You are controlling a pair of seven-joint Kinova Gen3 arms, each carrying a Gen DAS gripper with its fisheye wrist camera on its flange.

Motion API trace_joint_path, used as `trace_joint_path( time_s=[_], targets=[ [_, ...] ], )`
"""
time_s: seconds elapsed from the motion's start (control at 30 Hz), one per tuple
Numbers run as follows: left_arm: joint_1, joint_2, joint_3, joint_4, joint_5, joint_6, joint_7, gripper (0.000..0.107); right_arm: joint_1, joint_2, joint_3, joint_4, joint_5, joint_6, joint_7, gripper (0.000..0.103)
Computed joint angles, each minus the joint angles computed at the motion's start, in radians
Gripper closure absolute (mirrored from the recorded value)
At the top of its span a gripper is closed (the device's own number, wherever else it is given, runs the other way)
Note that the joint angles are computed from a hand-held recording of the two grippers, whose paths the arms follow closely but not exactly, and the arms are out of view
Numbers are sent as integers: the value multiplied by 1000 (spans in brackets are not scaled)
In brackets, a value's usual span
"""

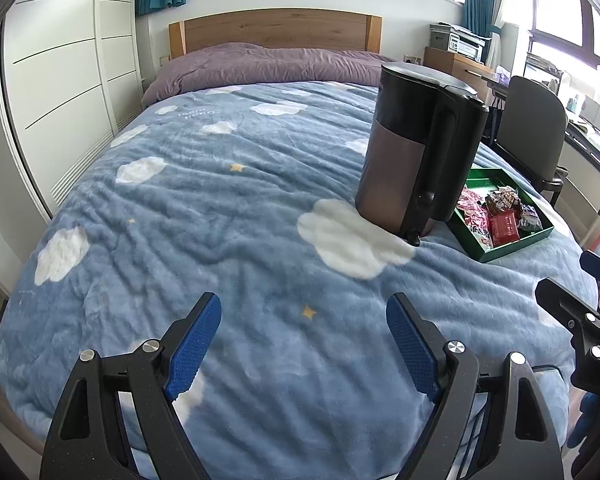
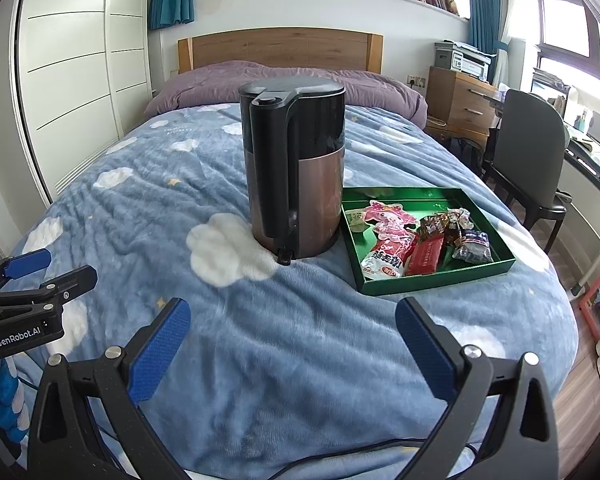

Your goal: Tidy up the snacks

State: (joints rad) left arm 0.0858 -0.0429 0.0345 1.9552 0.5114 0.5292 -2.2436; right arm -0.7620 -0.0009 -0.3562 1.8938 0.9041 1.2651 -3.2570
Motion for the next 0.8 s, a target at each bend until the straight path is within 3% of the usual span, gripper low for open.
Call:
trace_joint_path(
  time_s=[0.8],
  targets=[
    [-6,4,-1,-5,27,30,-48,23,4,-7,0,25,-19,-14,-2,0]
  ],
)
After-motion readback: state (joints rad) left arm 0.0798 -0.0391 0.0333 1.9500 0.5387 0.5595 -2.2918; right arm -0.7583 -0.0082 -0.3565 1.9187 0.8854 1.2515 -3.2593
